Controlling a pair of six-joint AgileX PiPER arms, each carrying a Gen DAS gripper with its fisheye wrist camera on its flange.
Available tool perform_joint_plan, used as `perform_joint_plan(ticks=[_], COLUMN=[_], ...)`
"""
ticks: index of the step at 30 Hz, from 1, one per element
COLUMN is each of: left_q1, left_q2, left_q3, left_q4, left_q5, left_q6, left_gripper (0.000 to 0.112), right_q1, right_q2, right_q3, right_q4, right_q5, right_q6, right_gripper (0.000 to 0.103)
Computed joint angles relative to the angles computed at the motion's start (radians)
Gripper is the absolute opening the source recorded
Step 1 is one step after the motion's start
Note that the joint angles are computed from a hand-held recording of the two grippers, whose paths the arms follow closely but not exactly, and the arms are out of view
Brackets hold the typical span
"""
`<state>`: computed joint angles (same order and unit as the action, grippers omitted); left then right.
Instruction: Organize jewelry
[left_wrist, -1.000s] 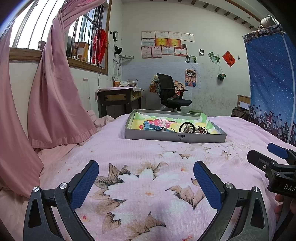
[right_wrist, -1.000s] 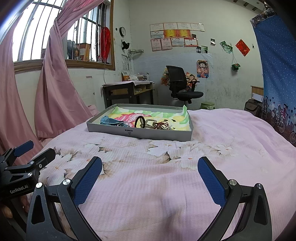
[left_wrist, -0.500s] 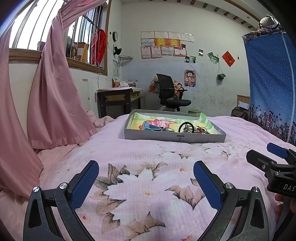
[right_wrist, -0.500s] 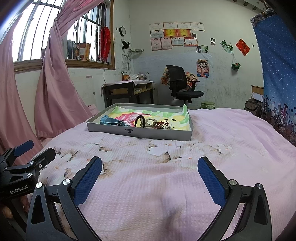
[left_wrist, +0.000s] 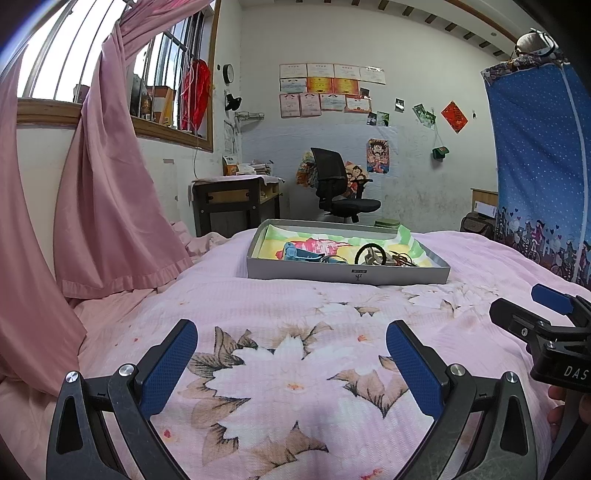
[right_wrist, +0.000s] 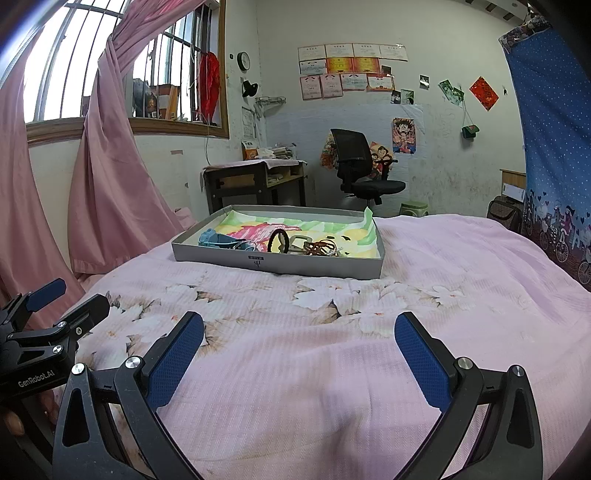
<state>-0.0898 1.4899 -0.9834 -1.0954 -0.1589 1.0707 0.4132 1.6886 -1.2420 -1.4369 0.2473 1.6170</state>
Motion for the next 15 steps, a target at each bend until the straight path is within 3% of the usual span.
perform_joint_plan(ticks=[15], left_q1=[-0.003], left_q2=[-0.001], left_q3=[0.002], left_q4=[0.002], left_q5=[-0.006], left_q6=[-0.003], left_gripper=[0.103], right_q1=[-0.001], right_q2=[0.000], right_q3=[-0.003], right_q4=[0.014], right_q5=[-0.001], right_q6=[-0.014], right_gripper=[0.102])
